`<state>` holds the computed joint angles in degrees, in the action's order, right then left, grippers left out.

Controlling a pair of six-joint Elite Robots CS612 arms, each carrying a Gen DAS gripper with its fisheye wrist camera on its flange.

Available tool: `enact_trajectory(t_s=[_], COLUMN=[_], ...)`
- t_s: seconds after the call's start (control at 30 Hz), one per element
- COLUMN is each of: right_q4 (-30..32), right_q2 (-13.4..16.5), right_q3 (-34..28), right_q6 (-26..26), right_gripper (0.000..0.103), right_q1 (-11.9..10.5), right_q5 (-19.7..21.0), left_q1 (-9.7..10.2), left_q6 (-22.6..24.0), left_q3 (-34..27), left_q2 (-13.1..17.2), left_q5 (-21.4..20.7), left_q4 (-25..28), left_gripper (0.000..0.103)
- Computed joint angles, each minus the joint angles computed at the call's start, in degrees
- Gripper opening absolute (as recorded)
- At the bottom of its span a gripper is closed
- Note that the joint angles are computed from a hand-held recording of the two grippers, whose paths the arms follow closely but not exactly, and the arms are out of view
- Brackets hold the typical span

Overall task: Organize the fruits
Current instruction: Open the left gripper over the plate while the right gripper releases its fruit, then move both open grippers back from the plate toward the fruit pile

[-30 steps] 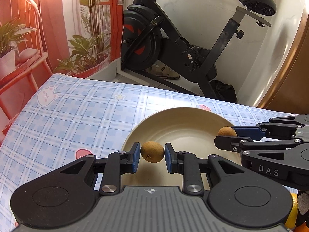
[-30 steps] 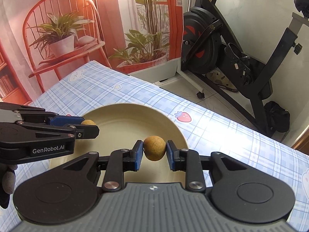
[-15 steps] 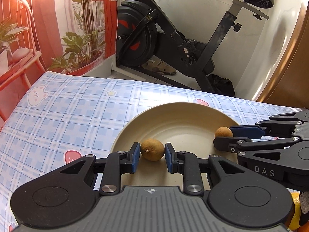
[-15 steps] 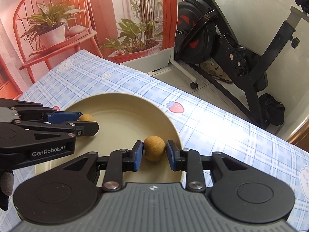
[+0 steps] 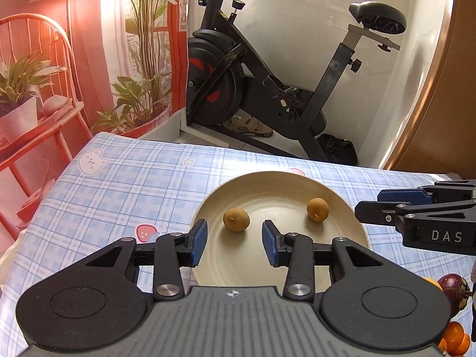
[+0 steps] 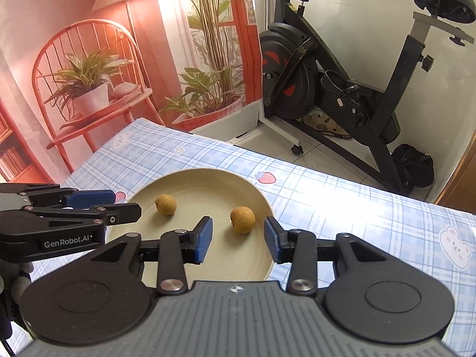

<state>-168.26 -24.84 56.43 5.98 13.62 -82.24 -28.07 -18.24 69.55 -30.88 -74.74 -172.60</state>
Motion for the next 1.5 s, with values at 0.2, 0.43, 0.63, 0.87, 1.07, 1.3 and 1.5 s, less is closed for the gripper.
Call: enact_trajectory(t_s=[0.2,0.43,0.63,0.87,1.07,1.3,1.5], right_q4=[-11.09,-20.37,-23.58,-25.06,-25.57,-26.76,-26.66], right_q2=[-4.57,-8.66,-11.11,-12.85,-13.68,-14.3,-14.31], right_q3=[9.96,19.69,25.72,30.17,32.14,33.3,32.41], right_q6=[4.62,7.77,11.2,13.06,14.0,13.41,14.6], right_gripper=[0.042,0.042,0.042,0.042,0.042,0.042,0.048], right_q1=[0.04,0.13,-0.3,-0.85,-1.22,-1.59,-2.41], right_q5=[-1.61,-3.88,-5.69,-7.78,-9.29,-10.75,-10.61], left_q1=[-1.95,-3.67,-3.82,-4.13,-3.82,-4.01,-4.34], left_q6=[1.43,2.03,1.64,2.77,0.26,1.19,1.67], left_q3=[6.08,11.05,12.87,13.89,13.21,11.79,8.92], left_q2=[-3.5,-5.99,-6.8,-7.03,-6.59,-5.96,-5.06], left_q5=[3.29,4.23,0.48,0.05,-4.43,-5.76,-1.81], left_q4=[-4.96,-8.07,-9.1,-9.71,-9.15,-9.54,-9.08], left_gripper=[0.043,0.056,0.057,0.057,0.057,0.057,0.064])
